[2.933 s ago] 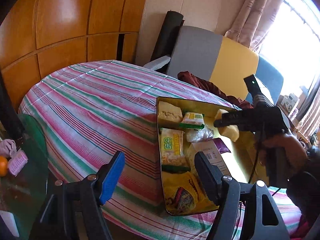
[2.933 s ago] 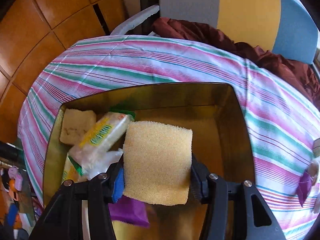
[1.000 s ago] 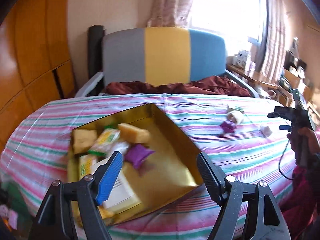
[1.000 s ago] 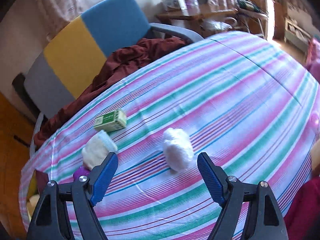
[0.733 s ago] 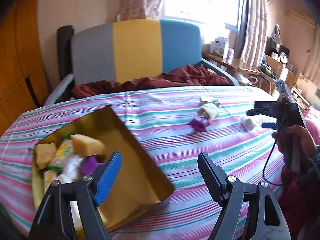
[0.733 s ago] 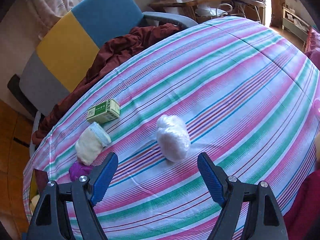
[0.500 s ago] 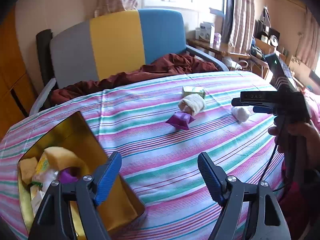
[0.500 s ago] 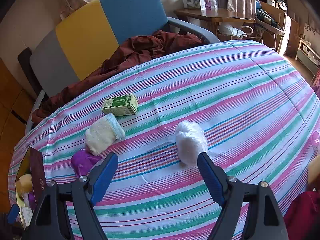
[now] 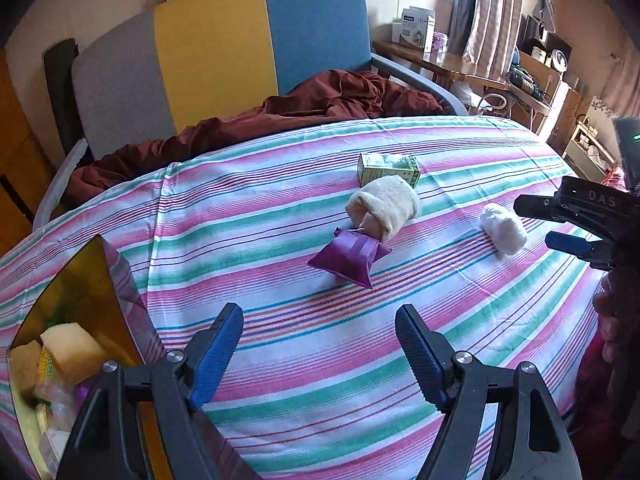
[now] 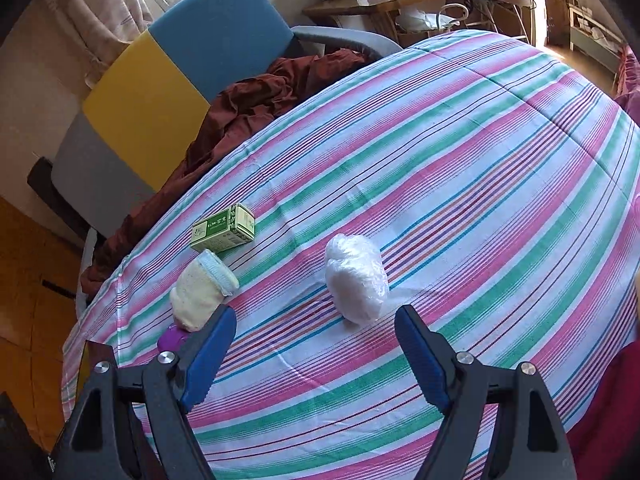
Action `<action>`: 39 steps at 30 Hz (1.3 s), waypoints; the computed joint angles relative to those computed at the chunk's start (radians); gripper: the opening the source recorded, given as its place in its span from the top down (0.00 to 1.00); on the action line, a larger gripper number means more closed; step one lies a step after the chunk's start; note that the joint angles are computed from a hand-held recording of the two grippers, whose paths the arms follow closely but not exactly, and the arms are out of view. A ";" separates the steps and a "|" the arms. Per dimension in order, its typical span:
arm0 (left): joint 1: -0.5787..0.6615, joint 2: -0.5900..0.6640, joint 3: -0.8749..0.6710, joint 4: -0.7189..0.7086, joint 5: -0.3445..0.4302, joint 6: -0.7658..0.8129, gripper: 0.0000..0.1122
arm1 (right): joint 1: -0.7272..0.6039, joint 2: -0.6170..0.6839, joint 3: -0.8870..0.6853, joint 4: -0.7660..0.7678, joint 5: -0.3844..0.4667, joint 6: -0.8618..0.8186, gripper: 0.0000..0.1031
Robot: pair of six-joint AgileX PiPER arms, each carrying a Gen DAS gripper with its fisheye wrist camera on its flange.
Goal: Organize objects
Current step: 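Move both grippers back toward the cream sock and white wrapped ball, then grasp the purple packet with the left gripper while the right gripper grasps the white wrapped ball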
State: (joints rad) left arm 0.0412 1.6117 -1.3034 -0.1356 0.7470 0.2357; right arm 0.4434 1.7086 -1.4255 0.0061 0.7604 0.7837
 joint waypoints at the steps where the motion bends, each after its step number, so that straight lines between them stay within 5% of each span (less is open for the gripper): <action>1: -0.008 0.017 -0.016 0.004 0.002 0.001 0.30 | -0.003 0.000 0.002 0.013 -0.002 -0.009 0.20; 15: -0.104 0.371 -0.376 0.150 0.083 0.059 0.30 | -0.038 -0.010 0.023 0.082 -0.012 -0.022 0.19; 19: -0.078 0.460 -0.492 0.039 0.168 0.104 0.54 | -0.055 -0.009 0.034 0.102 -0.017 -0.016 0.19; 20: -0.081 0.461 -0.485 0.033 0.165 0.103 0.53 | -0.058 -0.008 0.035 0.100 -0.016 -0.013 0.19; 31: -0.118 0.173 -0.004 0.014 -0.136 0.030 0.61 | -0.086 -0.015 0.065 0.124 -0.026 0.008 0.20; 39: -0.108 -0.068 0.389 -0.228 -0.374 0.243 0.62 | -0.115 -0.028 0.105 0.130 -0.060 0.062 0.20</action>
